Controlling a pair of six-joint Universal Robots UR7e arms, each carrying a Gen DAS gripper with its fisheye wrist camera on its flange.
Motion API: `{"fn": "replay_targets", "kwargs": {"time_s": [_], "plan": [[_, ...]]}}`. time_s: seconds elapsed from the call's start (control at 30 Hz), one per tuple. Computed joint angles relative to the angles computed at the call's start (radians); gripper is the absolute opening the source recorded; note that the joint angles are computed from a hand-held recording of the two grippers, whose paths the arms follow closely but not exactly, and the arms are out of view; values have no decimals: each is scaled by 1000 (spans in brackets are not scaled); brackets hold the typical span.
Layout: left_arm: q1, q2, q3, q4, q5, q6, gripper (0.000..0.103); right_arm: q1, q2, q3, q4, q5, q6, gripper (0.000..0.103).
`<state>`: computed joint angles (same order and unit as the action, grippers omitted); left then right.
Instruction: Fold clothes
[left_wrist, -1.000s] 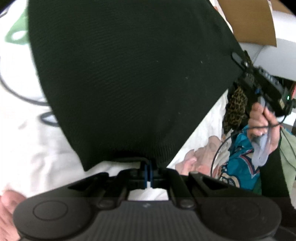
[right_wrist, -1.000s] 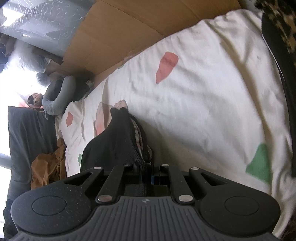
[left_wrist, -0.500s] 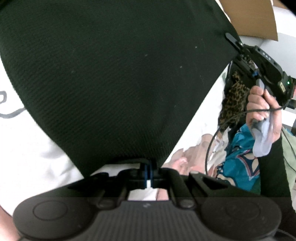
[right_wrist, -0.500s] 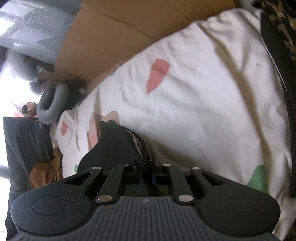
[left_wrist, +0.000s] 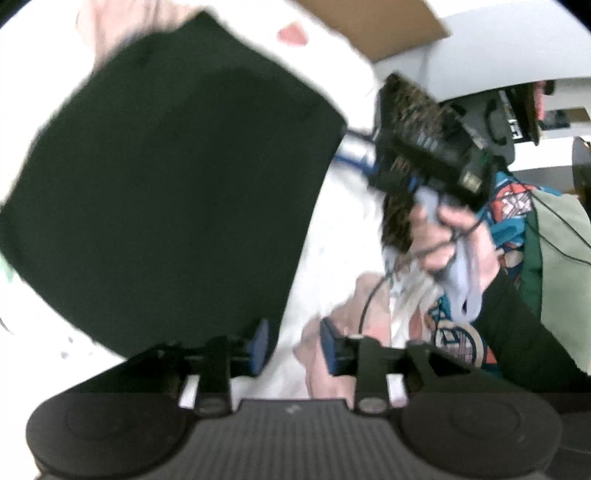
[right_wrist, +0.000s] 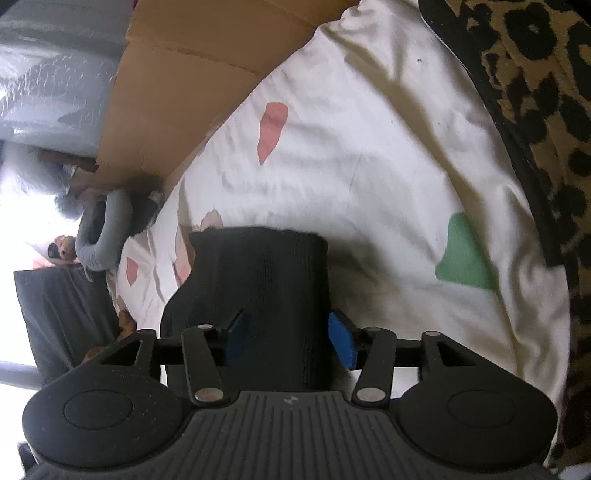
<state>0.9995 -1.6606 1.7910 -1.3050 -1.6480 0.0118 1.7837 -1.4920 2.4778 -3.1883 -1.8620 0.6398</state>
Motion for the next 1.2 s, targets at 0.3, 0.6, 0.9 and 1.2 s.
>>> {"fn": "replay_targets", "kwargs": {"time_s": [0.3,0.6,0.9,1.2], "plan": [[-53,54,-10,-207,131,84,63,39,-3,35,-16,-2,48,59],[-5,131,-50,-301,249,261,73,63,64,71,-127,27,78,59],[11,173,8,-494,363,428,88,78,123,81,-206,2,87,67],[101,288,-77,-477,275,377,83,73,205,88,-315,0,71,66]]}}
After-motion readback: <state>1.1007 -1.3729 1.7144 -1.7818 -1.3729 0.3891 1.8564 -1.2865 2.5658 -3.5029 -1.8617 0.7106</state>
